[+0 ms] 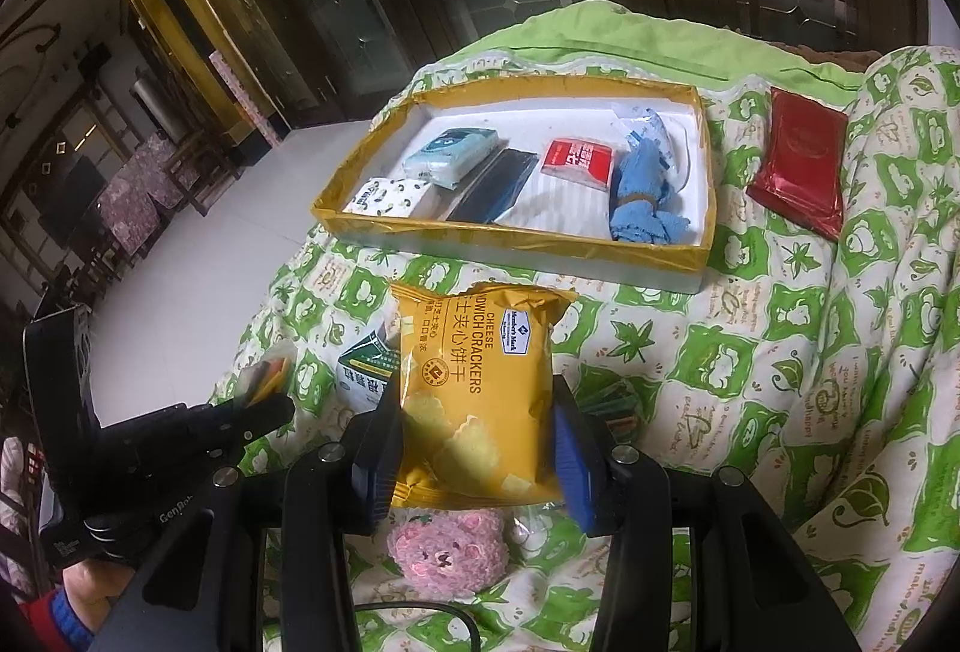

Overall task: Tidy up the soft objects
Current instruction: 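Carry the stick bag and cracker pack over the yellow-rimmed tray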

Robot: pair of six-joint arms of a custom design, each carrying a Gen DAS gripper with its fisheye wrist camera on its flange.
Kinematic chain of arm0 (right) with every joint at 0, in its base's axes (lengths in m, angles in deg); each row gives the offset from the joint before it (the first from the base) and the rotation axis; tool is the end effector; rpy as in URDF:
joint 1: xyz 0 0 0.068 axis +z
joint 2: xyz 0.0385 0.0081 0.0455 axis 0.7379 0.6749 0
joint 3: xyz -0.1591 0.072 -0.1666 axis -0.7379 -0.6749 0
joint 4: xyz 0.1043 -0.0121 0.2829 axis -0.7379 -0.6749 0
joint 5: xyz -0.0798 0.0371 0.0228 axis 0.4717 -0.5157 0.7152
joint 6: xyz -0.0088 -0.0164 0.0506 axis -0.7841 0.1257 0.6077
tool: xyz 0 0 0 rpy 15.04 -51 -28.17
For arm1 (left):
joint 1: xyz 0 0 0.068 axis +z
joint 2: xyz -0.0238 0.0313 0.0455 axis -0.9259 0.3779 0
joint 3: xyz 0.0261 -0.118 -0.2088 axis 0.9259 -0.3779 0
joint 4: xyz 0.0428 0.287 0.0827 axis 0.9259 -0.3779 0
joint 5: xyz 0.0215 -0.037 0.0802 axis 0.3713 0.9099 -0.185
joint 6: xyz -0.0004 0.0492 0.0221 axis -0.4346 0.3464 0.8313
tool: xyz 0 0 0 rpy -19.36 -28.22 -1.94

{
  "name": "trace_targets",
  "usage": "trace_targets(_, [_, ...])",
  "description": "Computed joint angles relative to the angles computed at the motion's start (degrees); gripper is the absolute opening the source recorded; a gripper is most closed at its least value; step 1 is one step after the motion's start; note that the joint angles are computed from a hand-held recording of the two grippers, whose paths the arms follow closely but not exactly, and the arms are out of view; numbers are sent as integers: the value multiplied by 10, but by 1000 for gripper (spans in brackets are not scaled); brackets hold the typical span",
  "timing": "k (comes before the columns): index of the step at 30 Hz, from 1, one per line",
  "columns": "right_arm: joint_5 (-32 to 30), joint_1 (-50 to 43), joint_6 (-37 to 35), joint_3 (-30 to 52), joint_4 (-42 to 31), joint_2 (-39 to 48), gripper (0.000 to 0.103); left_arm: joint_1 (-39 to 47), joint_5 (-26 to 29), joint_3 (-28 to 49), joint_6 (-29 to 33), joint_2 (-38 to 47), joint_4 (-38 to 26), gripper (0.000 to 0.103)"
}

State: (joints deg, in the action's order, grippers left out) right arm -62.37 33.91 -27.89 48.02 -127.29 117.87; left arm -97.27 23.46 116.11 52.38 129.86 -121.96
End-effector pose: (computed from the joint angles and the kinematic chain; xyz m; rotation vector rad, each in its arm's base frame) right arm 0.2866 -0.0497 0.2649 -0.1925 2.4740 0.5564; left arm 0.2441 -0.1317 0.2460 0.0325 2.5471 -0.1810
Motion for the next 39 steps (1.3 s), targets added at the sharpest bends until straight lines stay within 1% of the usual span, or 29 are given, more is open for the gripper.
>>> trace_targets(7, [9, -8, 5, 5, 3, 1, 48, 10, -1, 20, 13, 5, -3, 16])
trace_targets(17, [10, -35, 17, 44, 5, 14, 48, 52, 15, 87, 54, 43, -9, 16])
trace_targets(23, [-6, -41, 20, 110, -24, 53, 48, 66, 17, 127, 77, 77, -5, 16])
trace_targets(30, [6, -28, 21, 202, -46, 115, 48, 68, 17, 161, 95, 119, 2, 16])
trace_targets(39, [12, -3, 52, 351, -70, 223, 48, 72, 20, 191, 108, 158, 8, 16])
